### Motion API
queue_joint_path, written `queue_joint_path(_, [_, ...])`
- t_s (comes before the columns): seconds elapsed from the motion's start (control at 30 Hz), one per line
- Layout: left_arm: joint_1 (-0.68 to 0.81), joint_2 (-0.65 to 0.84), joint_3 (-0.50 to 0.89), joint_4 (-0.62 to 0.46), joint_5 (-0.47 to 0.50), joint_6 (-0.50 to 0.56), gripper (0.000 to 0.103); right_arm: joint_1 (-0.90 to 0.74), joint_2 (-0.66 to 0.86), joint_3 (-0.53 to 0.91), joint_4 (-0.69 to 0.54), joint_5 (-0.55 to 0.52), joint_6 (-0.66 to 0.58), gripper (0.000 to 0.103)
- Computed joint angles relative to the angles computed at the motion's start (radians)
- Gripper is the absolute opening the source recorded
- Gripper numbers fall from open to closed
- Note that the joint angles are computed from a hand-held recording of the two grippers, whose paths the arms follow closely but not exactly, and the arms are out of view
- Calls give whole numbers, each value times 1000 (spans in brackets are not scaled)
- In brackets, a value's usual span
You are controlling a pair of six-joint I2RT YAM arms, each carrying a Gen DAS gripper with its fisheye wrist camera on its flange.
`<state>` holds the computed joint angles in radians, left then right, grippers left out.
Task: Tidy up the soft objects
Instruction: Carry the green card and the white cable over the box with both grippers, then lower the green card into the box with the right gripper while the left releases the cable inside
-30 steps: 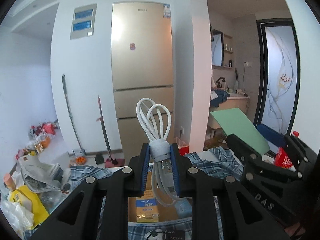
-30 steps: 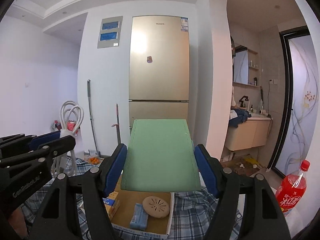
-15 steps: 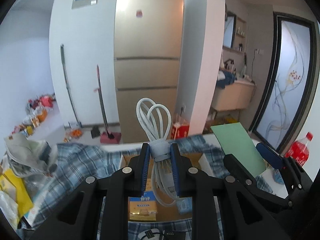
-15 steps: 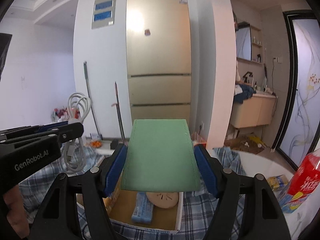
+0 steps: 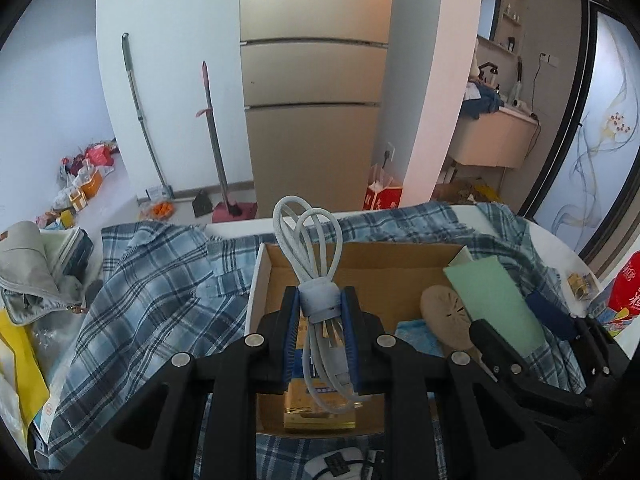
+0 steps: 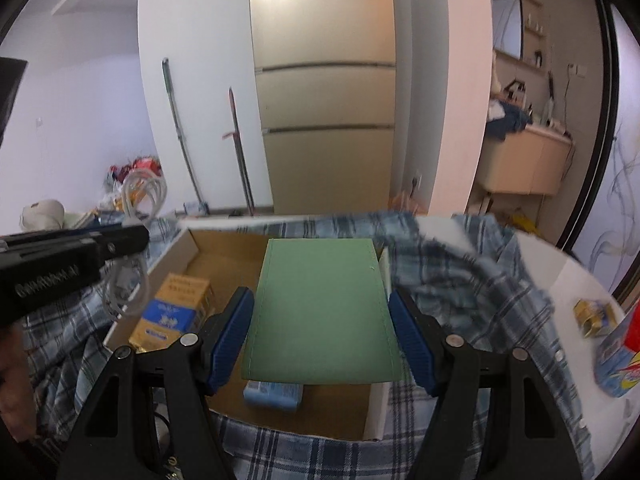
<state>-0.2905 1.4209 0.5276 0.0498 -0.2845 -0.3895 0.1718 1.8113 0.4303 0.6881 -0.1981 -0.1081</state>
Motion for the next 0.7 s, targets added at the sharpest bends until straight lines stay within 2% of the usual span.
queue_joint_path(0.27, [12, 29, 8, 1, 47, 34, 22, 9, 112, 64, -56, -6, -19, 69])
queue_joint_path(0.5, [-4, 45, 4, 31, 108, 49, 22, 10, 125, 78, -95, -34, -12, 70])
queue_joint_path(0.7, [-22, 50, 6, 41, 113, 48, 22, -4, 132, 102, -133, -67, -9, 71])
